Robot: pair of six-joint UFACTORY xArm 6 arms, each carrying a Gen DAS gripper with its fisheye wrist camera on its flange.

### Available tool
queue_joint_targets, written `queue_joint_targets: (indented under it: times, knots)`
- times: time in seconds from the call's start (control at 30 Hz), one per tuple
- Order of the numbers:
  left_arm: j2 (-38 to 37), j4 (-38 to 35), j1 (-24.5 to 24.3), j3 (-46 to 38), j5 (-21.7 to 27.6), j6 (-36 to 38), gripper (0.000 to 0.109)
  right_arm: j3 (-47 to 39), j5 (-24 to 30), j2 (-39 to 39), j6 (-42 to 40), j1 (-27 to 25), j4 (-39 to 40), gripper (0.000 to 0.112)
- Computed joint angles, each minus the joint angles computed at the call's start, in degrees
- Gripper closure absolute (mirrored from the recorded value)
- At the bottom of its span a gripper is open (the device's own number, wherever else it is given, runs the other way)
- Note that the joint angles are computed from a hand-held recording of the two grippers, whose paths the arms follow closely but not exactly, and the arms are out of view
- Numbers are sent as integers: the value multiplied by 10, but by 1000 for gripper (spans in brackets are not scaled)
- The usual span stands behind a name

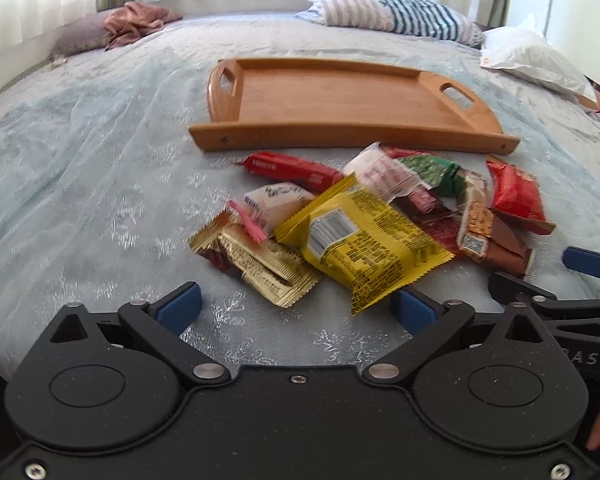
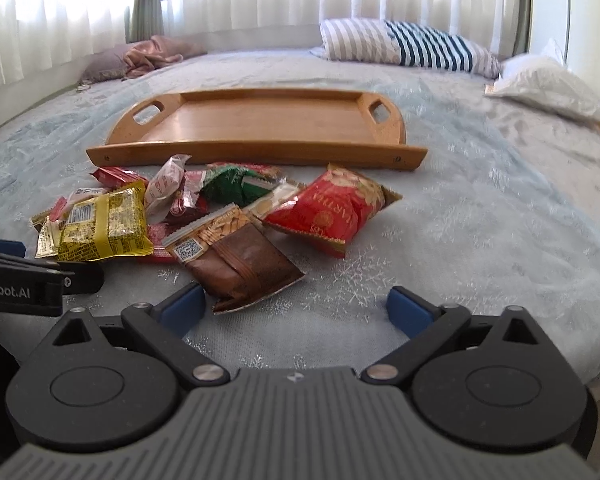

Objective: Organize snacks
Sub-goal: 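Grasp the yellow wafer pack with the left tool while the right tool grasps the brown chocolate pack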

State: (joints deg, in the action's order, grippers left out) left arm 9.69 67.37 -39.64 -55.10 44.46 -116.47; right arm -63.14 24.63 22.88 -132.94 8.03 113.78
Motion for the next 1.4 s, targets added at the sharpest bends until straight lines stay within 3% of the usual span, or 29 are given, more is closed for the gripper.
queue_joint_targets:
  times: [0.1,0.27,0.4,0.6,0.73,1.13,1.3,1.4]
  knots:
    - [-9,17,-22,-5,38,8,14,19,36,-14,-69,-9,42,14]
    - [-24,65,-39,-8,56,18,19,26,90,-20,-27,-23,-8,25]
    - [-33,90,-13,-1,-6,-13,24,20,101,-15,-3,-24,-29,33]
    - [-24,77,29,1,-83,-33,39,9,107,-6,1,-20,-42,33]
    - [-17,74,41,0,-112,-45,40,3,107,1,16,-16,-45,33]
    - [27,74,46,-42,-113,-30,37,27,117,-16,16,-16,-32,67]
    - [36,83,53,-51,-126,-50,27,43,130,-24,14,-19,-36,67]
    - [42,85,58,-57,-130,-63,24,54,133,-31,-21,-14,-20,60]
